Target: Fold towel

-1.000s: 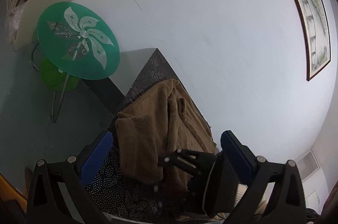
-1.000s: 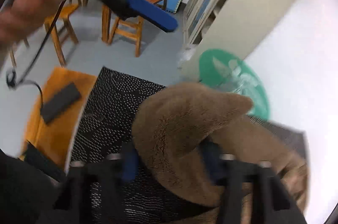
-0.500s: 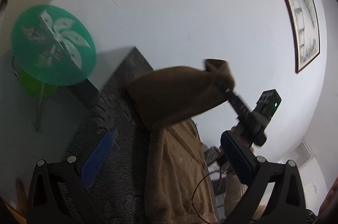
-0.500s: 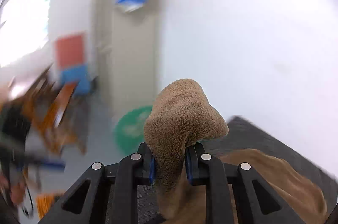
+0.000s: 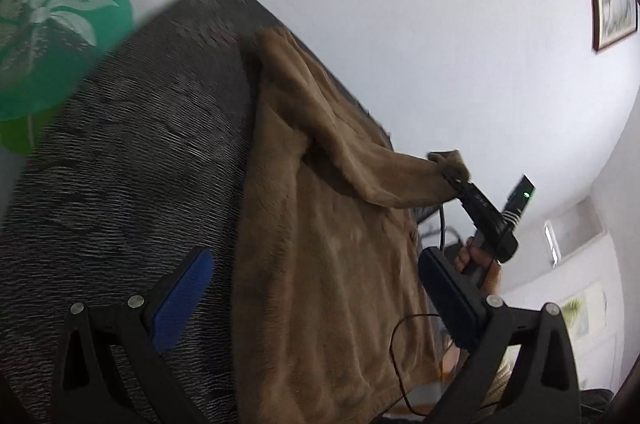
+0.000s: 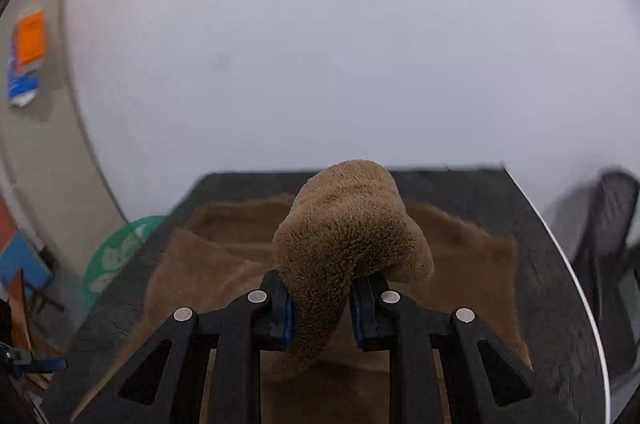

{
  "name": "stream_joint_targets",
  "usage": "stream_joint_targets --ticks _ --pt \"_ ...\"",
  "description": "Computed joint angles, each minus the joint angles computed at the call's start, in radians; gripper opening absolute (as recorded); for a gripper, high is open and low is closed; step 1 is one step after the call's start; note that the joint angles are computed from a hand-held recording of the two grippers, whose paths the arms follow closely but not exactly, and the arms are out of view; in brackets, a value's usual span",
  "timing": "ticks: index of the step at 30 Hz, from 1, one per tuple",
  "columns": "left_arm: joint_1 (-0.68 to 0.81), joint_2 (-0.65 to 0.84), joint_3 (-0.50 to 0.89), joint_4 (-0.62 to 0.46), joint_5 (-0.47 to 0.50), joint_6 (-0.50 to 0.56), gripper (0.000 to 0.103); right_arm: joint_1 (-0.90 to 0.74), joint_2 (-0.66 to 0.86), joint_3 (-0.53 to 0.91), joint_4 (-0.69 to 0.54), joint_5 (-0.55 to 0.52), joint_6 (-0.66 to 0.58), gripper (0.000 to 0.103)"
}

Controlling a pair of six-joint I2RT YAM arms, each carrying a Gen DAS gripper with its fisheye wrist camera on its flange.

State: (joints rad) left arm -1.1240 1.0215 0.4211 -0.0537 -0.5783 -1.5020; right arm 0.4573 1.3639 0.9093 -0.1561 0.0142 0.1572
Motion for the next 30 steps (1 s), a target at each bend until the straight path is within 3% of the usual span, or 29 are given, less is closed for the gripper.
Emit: stream_joint_targets --ticks 5,10,13,16,17,19,20,21,26,30 --pt "0.113 0.175 0.154 0.008 0.173 0.143 0.103 -0.098 -0.016 -0.097 0.061 -0.119 0.020 0.022" --pt "0.233 0.334 0.269 -0.013 0.308 0.213 0.103 -0.182 -0.091 -0.168 0.165 -0.170 0.059 0.022" --pt "0.306 0.431 0.315 -0.029 0.381 0.226 0.103 -0.248 -0.109 -0.192 0.132 -0.210 0.028 0.022" --pt "0.343 0.462 0.319 -0.041 0.385 0.222 0.103 -0.309 -0.089 -0.198 0.052 -0.264 -0.030 0.023" --pt "0.349 0.455 0.315 -0.043 0.378 0.224 0.103 -0.324 -0.071 -0.195 0.018 -0.303 -0.054 0.026" --pt "0.349 0.454 0.364 -0.174 0.315 0.224 0.103 -0.364 -0.037 -0.209 -0.018 -0.368 -0.101 0.047" --pt "0.349 0.456 0.388 -0.237 0.284 0.222 0.103 -0.373 -0.047 -0.235 -0.006 -0.360 -0.102 0.073" --pt "0.350 0.461 0.408 -0.296 0.256 0.218 0.103 -0.379 -0.062 -0.265 0.011 -0.346 -0.098 0.087" --pt "0.383 0.349 0.316 -0.392 0.188 0.120 0.103 -0.506 -0.137 -0.300 -0.038 -0.361 -0.097 0.087" --pt "0.376 0.293 0.248 -0.296 0.202 0.075 0.103 -0.552 -0.171 -0.309 -0.056 -0.347 -0.114 0.087"
